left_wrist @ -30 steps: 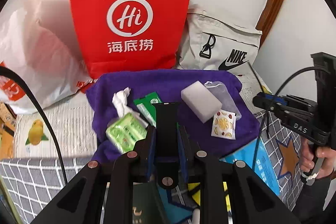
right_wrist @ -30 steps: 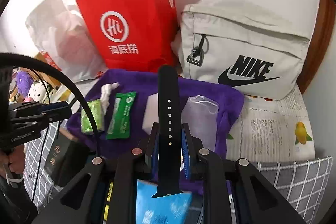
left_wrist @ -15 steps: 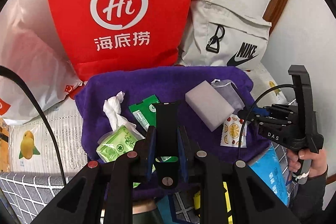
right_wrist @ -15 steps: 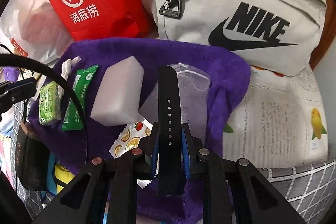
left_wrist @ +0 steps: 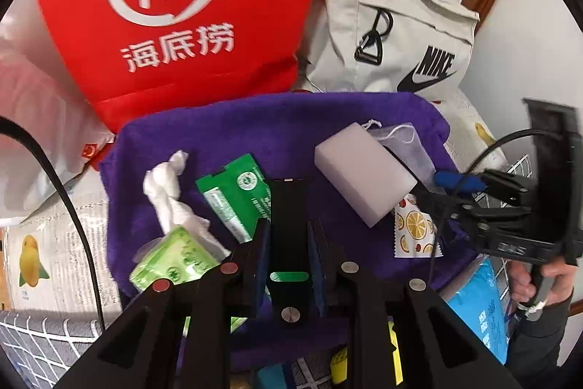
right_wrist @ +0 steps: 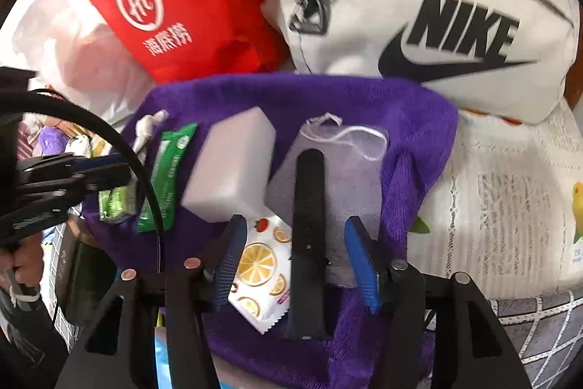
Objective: Organize soft objects
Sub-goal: 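Lower the black strap onto the towel and open the right tool, then move the right tool back toward the yellow Adidas pouch on the bed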
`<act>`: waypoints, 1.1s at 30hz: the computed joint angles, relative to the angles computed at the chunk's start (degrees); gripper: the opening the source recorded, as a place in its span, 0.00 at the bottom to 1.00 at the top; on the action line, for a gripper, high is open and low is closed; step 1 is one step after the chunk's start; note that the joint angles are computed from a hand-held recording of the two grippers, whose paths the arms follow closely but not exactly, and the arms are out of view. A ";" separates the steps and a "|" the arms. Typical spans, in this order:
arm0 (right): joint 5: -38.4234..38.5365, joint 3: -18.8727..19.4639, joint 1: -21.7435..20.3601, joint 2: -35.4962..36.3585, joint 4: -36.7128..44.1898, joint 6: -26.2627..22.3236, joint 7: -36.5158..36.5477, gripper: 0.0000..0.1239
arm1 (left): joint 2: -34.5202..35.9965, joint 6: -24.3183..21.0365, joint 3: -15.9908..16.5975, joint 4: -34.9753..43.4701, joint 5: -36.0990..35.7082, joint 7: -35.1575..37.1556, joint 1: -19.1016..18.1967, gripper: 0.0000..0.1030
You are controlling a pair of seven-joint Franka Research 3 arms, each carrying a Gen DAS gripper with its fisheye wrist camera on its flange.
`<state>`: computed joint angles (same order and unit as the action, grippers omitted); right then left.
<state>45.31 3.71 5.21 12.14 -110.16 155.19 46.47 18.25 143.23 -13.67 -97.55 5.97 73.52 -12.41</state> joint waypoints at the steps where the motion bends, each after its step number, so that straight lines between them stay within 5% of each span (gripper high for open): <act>1: 0.58 0.21 -0.04 -0.58 -0.52 0.52 -0.62 0.45 | 0.61 -0.61 0.01 0.68 0.14 -0.17 -0.20 0.19; 18: 10.58 -2.03 2.80 -13.34 -14.25 7.39 -11.53 0.45 | 7.23 -7.89 0.22 7.91 1.96 -1.43 -2.65 0.21; 26: 13.15 -4.02 5.90 -19.29 -21.69 9.09 -12.85 0.45 | 2.56 -7.31 -0.03 3.70 0.57 -2.78 -1.55 0.52; 33: 12.86 -4.29 9.83 -25.95 -28.60 10.00 -10.32 0.45 | -9.83 -1.75 0.02 -9.75 -0.92 -2.14 0.13 0.60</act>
